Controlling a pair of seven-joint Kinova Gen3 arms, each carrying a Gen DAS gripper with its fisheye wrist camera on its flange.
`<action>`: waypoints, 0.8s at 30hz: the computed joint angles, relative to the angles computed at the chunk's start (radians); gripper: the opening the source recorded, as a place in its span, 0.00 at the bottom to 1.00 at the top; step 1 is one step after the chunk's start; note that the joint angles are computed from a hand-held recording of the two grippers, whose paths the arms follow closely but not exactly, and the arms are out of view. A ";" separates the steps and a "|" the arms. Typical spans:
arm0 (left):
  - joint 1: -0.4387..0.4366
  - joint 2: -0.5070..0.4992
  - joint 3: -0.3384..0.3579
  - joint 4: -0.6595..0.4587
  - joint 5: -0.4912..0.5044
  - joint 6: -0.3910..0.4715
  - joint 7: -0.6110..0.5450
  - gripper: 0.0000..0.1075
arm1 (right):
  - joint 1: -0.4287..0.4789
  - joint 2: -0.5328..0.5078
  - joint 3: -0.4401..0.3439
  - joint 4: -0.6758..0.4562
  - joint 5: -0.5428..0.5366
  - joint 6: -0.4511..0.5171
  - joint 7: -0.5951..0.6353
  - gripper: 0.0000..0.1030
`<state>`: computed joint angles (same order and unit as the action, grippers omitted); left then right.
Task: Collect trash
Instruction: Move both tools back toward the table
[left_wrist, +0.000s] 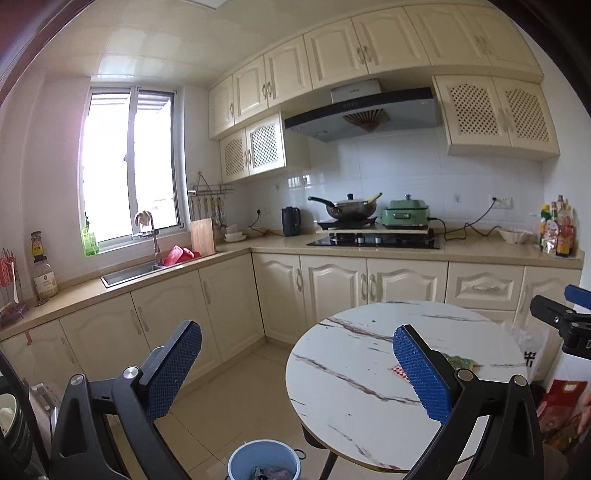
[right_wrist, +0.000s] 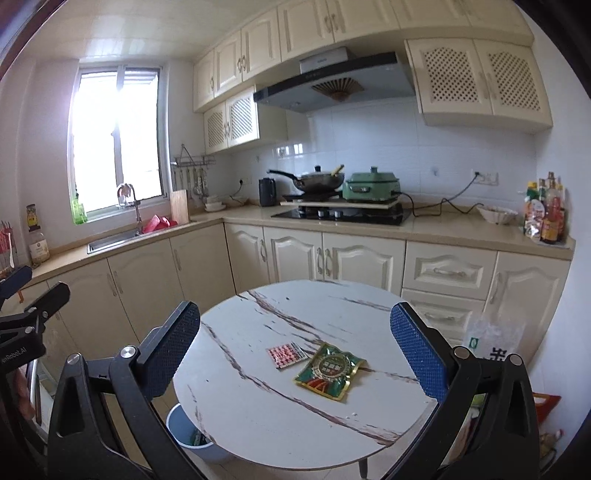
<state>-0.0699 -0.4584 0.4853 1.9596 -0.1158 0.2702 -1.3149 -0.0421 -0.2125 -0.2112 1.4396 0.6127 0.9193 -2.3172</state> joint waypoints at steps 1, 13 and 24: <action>-0.005 0.032 0.012 -0.028 -0.002 0.021 -0.003 0.95 | -0.014 0.018 0.042 -0.005 -0.041 0.010 0.028 1.00; -0.030 0.493 0.258 -0.518 -0.315 0.378 0.170 0.95 | 0.116 0.362 0.218 -0.138 -0.506 0.147 0.440 1.00; 0.192 0.772 0.150 -0.923 -0.403 0.612 0.094 0.95 | 0.094 0.544 0.268 -0.317 -0.533 0.261 0.614 1.00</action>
<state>0.1221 0.3135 0.6354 1.0363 -0.5187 0.8823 -1.2206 0.0520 0.3315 0.0567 1.1225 0.0801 1.1805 -1.7027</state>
